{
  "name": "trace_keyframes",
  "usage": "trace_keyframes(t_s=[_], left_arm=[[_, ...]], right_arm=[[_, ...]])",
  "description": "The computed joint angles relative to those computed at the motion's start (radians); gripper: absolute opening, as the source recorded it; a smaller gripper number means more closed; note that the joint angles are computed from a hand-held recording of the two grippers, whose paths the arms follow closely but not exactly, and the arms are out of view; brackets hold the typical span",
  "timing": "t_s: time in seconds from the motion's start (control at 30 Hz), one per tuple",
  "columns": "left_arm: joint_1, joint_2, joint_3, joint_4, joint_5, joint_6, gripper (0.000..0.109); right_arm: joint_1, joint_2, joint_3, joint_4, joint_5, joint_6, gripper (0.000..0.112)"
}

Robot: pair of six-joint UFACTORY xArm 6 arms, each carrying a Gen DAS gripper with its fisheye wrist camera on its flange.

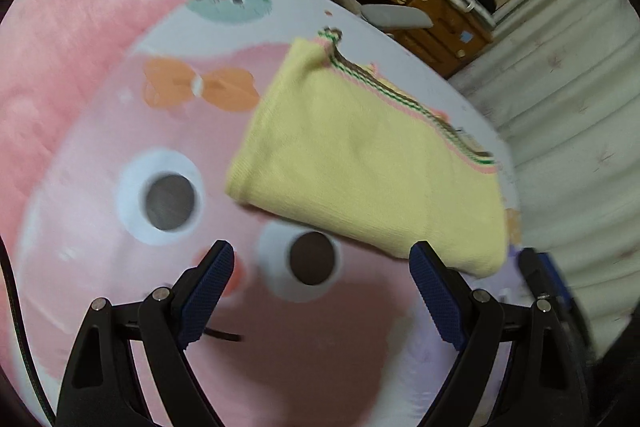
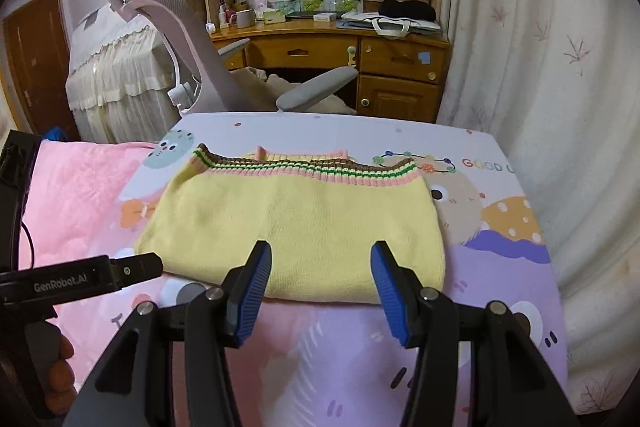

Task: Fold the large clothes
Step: 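Move the left tool to the folded cardigan edge and grasp it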

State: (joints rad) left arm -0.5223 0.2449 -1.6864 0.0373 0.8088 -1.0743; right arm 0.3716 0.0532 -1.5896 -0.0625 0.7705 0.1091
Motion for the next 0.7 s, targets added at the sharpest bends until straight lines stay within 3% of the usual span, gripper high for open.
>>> trace_keyframes(t_s=[0.1, 0.27, 0.43, 0.7], left_arm=[[0.010, -0.029, 0.147, -0.126, -0.227, 0.021, 0.088], [0.005, -0.024, 0.273, -0.299, -0.495, 0.081, 0.087], [-0.017, 0.024, 0.272, -0.539, -0.644, 0.271, 0.086], [-0.006, 0.114, 0.189, -0.506, -0.733, 0.248, 0.086]], right_arm=[[-0.003, 0.011, 0.007, 0.017, -0.015, -0.009, 0.047], [-0.005, 0.045, -0.006, 0.058, -0.017, -0.060, 0.034], [0.001, 0.054, 0.010, 0.064, -0.054, -0.104, 0.032], [0.001, 0.091, -0.001, 0.106, -0.088, -0.155, 0.026]])
